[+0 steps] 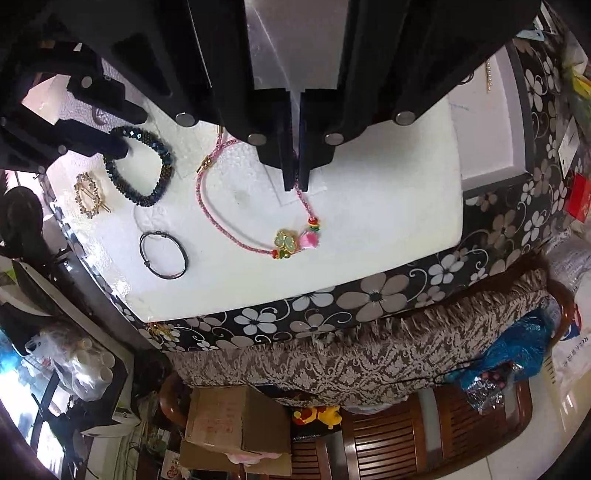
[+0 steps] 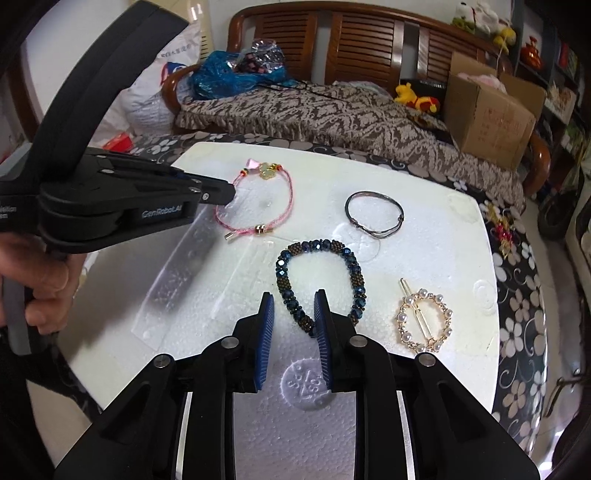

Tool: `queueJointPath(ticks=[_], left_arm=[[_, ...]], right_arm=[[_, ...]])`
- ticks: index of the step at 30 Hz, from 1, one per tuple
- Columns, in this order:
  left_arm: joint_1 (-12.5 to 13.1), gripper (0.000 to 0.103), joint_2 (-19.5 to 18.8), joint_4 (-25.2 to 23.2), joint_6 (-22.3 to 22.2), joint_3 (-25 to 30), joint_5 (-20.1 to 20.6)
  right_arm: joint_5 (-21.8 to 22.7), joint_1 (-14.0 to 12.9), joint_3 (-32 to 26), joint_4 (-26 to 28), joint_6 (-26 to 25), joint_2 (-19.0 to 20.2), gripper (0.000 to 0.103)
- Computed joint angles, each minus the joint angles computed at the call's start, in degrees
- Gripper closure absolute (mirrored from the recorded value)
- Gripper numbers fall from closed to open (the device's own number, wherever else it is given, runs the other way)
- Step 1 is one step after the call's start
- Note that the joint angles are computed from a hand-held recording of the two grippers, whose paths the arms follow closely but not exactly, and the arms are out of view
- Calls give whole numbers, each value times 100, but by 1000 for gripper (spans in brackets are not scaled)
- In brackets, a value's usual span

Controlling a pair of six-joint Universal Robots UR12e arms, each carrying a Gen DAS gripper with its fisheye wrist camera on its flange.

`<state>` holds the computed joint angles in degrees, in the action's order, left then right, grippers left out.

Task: Organize jewelry
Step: 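Grasp pink cord bracelet with left tool while right tool grasps blue-black beaded bracelet, then carry pink bracelet in left tool and beaded bracelet in right tool to tray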

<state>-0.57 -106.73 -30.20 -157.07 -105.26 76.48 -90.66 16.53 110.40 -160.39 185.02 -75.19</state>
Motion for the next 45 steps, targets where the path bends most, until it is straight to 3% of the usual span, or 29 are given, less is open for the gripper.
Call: queueJointPath(ticks=[1,4,10,27,45], left_arm=[[-2,101,20,128,39,-62,16],[45,101,66,279,-18,-162,-112],[216,101,131,105,-94,-221,-544],[563,101,436,150,-110,-352,-926],[1054,101,683,472,-217,-473,-1079]], right_arm=[[-24,6,14,-37,-11,-3,90],[-44,25,54,-143,-71,-9,95],[54,-23,81,-257,53,-12,96],[235,-6,52,-661,203,-22,96],[731,55,-222,-936,474,0,96]])
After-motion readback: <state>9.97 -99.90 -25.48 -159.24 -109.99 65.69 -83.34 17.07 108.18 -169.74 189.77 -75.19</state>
